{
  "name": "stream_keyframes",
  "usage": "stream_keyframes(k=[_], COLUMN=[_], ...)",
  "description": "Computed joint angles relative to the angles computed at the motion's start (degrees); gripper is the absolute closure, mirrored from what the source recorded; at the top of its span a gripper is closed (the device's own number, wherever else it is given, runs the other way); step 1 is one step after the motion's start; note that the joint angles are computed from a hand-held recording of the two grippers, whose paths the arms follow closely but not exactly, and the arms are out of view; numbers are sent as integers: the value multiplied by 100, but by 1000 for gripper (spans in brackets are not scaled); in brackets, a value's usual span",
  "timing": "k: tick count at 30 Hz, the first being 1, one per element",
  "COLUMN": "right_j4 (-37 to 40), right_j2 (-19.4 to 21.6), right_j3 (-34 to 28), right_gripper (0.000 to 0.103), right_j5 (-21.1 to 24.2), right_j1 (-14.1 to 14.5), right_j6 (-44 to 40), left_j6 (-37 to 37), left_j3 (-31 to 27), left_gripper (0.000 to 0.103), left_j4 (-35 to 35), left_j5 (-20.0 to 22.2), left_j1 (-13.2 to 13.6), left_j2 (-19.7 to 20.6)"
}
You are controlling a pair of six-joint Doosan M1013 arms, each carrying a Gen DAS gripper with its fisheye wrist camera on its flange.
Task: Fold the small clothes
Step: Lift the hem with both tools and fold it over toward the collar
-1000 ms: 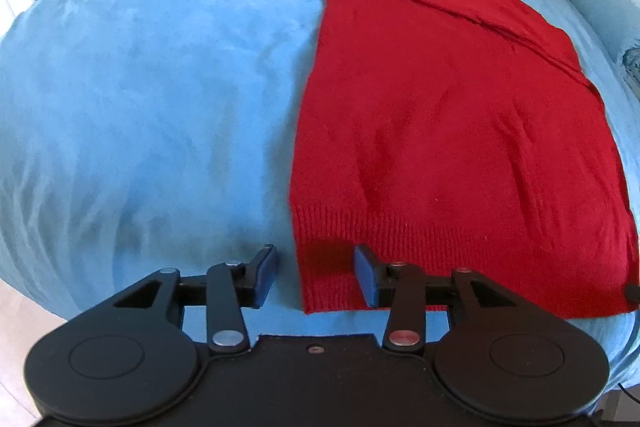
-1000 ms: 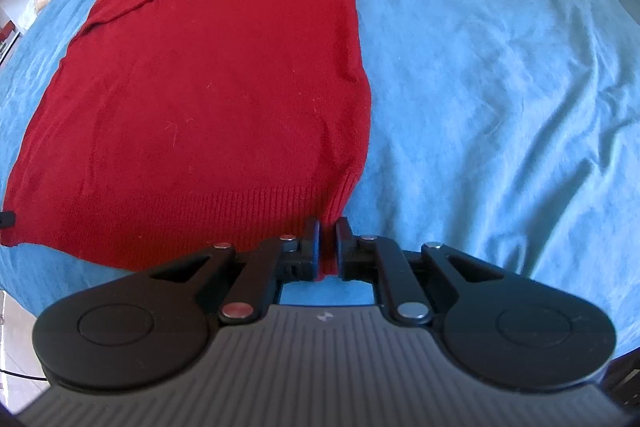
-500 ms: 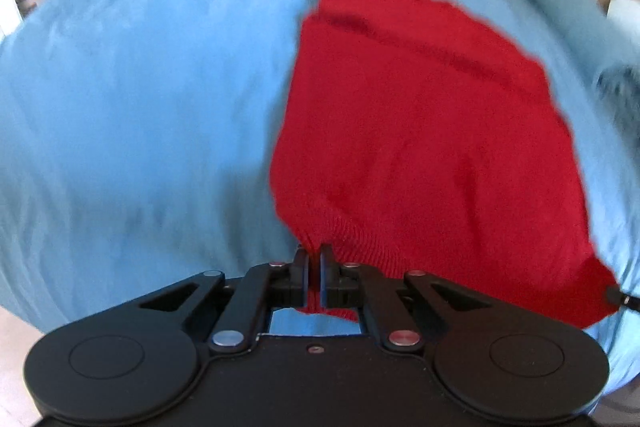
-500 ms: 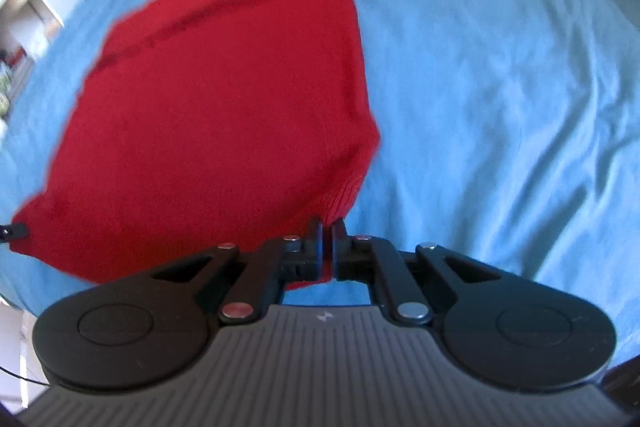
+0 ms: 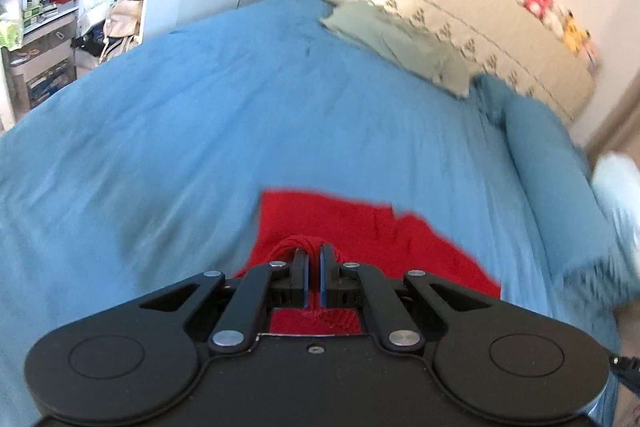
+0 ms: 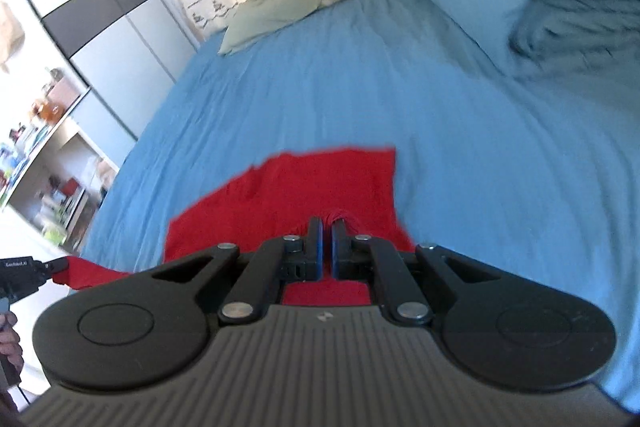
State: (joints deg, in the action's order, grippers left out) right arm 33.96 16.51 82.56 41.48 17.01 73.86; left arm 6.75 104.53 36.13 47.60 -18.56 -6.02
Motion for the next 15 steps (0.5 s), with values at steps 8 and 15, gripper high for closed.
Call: stream_keyframes(k=[8,15], right_j4=[-293,-392], right_j2=[1588,2274], right_j3=[-1393,-1854], right_gripper=[84,84], right_j5=[-422,-545], right_j1=[311,340], right_j6=[318,491], left_j6=[-237,-441], left_j3=[-361,-409], left_gripper=[99,99], left_j4=[342,278], left_j5=[-996,-1292], left_j1=[825,1078], left_j2=[1322,1754])
